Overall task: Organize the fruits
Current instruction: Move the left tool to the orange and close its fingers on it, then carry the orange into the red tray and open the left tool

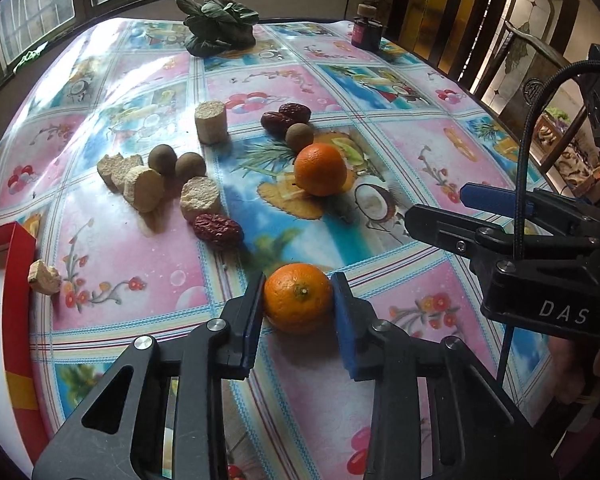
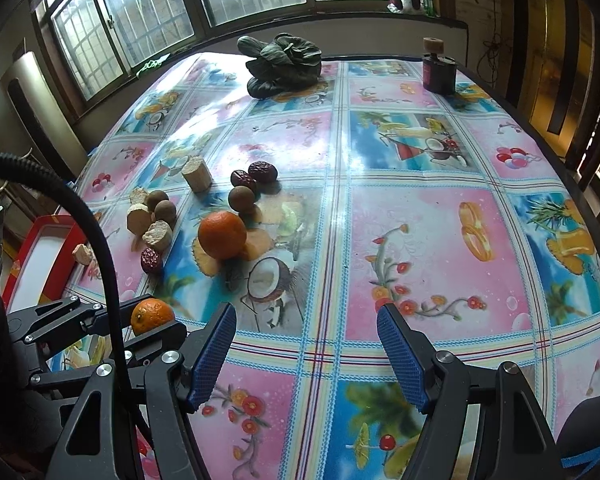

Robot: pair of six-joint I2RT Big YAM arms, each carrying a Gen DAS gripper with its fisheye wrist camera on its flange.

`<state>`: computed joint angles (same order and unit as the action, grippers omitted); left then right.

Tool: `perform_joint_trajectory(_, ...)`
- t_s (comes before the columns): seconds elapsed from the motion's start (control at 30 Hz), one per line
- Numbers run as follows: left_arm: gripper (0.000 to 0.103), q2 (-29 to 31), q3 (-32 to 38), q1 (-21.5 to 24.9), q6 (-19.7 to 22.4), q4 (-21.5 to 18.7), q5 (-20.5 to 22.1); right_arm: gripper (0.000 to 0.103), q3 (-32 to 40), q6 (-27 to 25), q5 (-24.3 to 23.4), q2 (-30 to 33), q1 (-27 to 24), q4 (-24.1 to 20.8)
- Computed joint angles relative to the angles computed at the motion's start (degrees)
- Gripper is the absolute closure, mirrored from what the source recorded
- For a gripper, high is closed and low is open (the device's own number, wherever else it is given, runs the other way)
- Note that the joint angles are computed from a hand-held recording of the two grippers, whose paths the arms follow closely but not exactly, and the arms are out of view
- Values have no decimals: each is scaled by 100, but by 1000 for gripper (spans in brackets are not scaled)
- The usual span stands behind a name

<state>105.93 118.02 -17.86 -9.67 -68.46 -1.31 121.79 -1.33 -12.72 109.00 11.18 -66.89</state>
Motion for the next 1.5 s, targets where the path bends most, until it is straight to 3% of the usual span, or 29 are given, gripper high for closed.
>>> perform_joint_trajectory(0.2, 71, -415, -436, 152, -145, 180, -238, 31, 444, -113, -142, 329, 194, 65)
perform_joint_trajectory(0.3, 71, -603, -620, 244, -201, 240, -391, 32, 1000, -201, -39, 701, 325, -171)
perform_joint_trajectory(0.43, 71, -793, -783, 379, -304, 243, -505, 53, 1889, -296, 33, 1303, 432, -636)
perform_joint_trajectory(0.47, 71, -839, -813, 418, -320, 231, -521, 56, 1839, -339, 135, 1290, 458, -502)
perform_joint_trajectory(0.53, 71, -929, -873, 497, -370, 200, -561, 69, 2120, -359, -4, 1429, 459, -741)
perform_joint_trajectory(0.67, 71, -1137, -1006, 695, -459, 231, -647, 69, 1731, -372, 258, 1130, 539, -538)
perform_joint_trajectory(1.0, 71, -1523, -1299, 1300, -657, 141, -1052, 70, 1352, -269, -401, 619, 860, -330)
perform_joint_trajectory(1.27, 71, -1654, -1446, 1762, -598, 91, -1262, 70, 1987, -382, -654, 925, 1361, -613)
perform_joint_trajectory(1.5, 71, -1519, -1349, 2044, -575, 66, -1320, 70, 3407, -496, -729, 1731, 1773, -1305)
